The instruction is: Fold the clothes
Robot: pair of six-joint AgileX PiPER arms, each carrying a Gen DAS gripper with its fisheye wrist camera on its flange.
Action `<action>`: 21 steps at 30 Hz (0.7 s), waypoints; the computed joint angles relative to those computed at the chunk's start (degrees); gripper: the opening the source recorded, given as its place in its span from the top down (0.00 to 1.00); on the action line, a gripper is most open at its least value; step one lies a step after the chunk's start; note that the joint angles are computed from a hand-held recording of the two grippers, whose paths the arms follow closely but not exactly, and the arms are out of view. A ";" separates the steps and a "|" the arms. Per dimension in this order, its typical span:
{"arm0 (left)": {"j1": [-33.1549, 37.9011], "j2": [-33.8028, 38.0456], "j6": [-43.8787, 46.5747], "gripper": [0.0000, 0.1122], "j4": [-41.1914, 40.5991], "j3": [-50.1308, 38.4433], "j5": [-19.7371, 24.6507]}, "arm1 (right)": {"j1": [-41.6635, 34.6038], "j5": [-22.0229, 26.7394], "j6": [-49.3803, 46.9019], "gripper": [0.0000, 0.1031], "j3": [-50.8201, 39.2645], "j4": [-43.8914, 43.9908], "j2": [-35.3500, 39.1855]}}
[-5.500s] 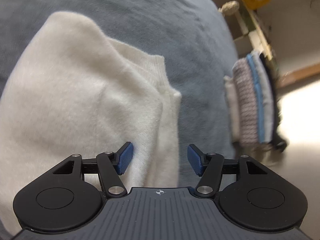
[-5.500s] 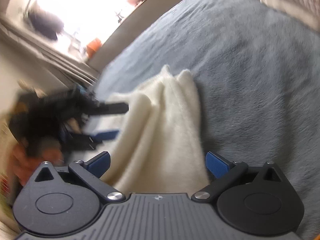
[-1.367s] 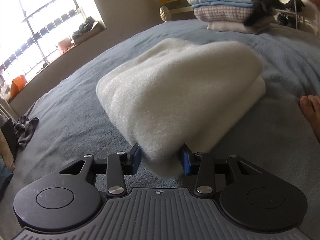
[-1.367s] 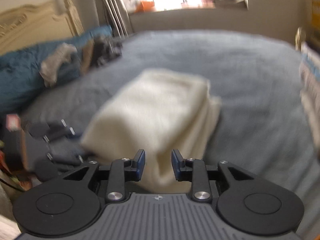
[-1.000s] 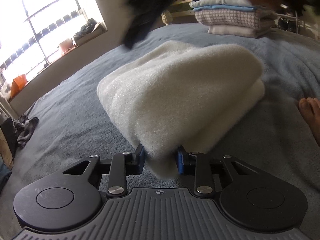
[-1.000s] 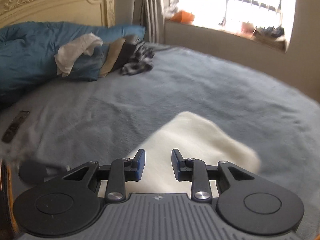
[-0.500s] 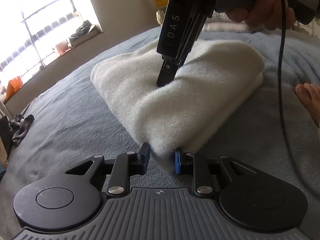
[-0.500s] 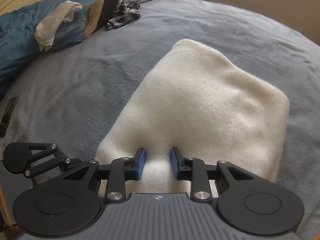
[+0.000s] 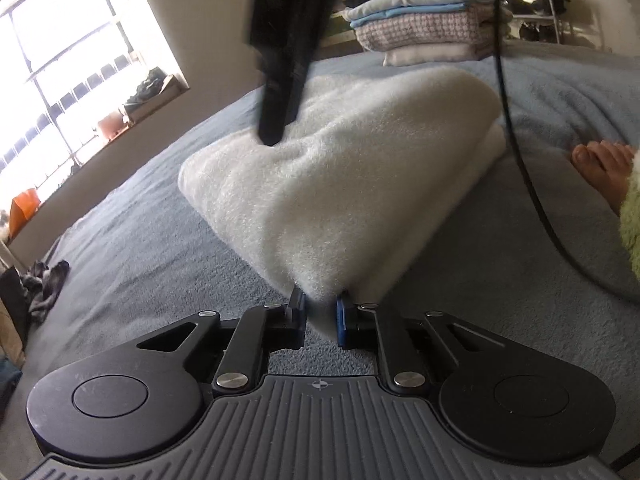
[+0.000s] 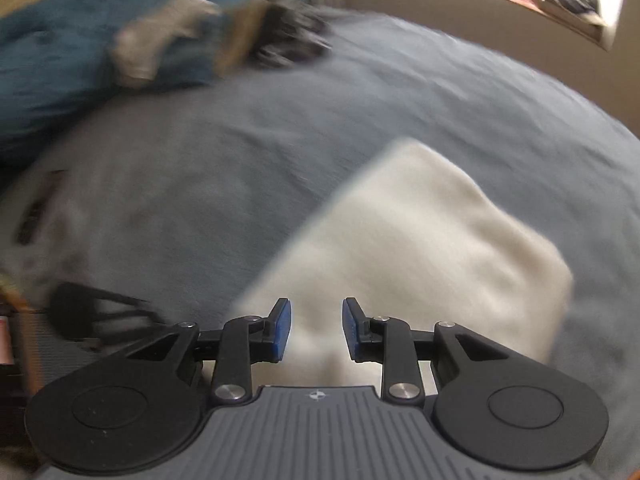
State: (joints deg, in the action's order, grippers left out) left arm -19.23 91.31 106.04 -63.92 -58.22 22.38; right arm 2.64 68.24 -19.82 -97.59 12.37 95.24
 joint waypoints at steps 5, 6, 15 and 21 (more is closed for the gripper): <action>1.41 0.86 -10.28 0.89 7.98 -2.69 4.29 | 2.00 -5.63 -6.39 0.73 13.44 -4.03 -2.15; 1.92 1.12 -12.28 0.89 9.32 -3.44 5.63 | 1.88 -6.25 -6.41 0.73 14.09 -3.80 -2.76; 15.38 7.86 -37.07 0.83 11.97 -19.02 29.79 | -0.30 -5.32 -4.90 0.73 13.68 -0.59 -3.60; 9.36 16.28 -51.33 0.53 9.01 -29.80 24.94 | 0.26 -8.13 -5.62 0.73 16.44 -1.13 -5.54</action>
